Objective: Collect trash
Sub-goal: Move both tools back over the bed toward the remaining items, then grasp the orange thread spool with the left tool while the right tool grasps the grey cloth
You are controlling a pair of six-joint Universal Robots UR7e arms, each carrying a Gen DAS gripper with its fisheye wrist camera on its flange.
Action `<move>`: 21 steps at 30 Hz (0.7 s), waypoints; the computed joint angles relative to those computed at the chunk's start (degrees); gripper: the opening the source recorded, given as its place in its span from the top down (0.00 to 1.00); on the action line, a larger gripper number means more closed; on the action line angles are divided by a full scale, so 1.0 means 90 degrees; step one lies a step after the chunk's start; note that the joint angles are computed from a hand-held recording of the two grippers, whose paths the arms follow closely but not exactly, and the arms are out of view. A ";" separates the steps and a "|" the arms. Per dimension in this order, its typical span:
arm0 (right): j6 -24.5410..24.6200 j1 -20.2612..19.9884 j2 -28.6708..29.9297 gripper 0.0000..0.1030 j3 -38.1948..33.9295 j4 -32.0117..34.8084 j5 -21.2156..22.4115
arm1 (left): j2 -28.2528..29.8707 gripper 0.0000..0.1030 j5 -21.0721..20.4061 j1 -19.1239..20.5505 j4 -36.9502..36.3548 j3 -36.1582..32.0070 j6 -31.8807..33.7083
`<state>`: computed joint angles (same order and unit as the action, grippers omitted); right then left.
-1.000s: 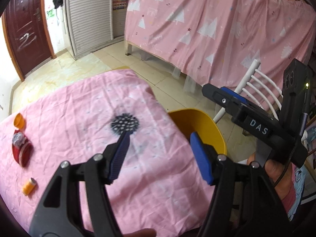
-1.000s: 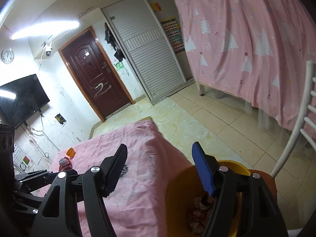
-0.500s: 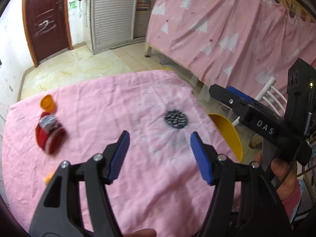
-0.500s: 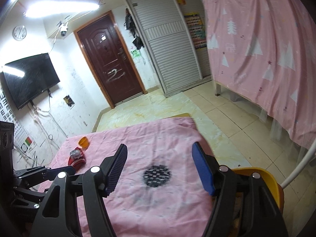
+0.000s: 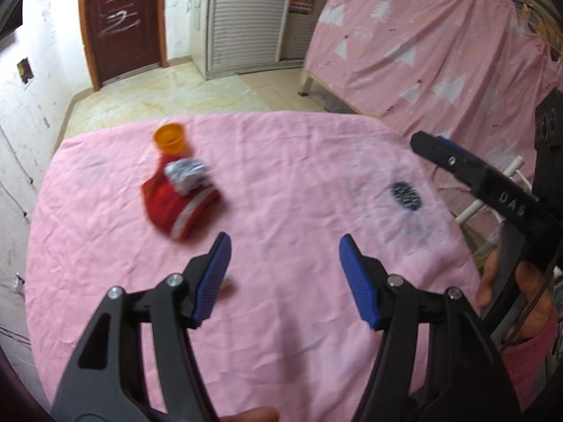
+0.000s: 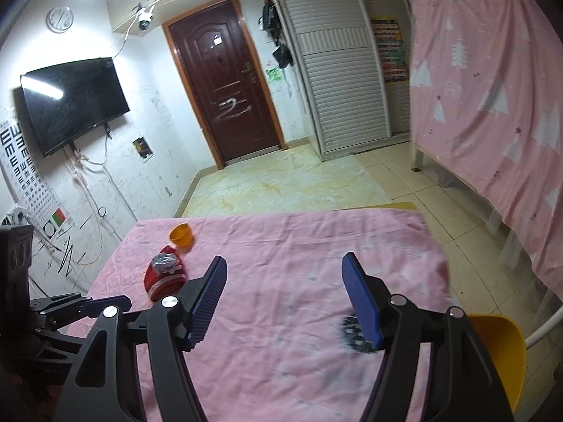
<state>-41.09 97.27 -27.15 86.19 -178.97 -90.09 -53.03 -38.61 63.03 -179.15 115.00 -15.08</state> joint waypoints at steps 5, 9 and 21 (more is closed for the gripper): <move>-0.0070 0.0203 0.0282 0.40 -0.0199 0.0173 -0.0134 | -0.0238 0.41 0.0003 0.0175 -0.0059 0.0258 -0.0022; -0.0163 0.0350 0.0473 0.40 -0.0322 0.0282 -0.0254 | -0.0336 0.41 -0.0022 0.0314 -0.0071 0.0369 -0.0007; -0.0296 0.0678 0.1004 0.40 -0.0789 0.0675 -0.0514 | -0.0426 0.41 -0.0337 0.0700 -0.0135 0.0466 0.0209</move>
<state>-43.76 103.37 -18.12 79.09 -172.90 -94.72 -56.87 -41.65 69.33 -180.36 119.20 -13.20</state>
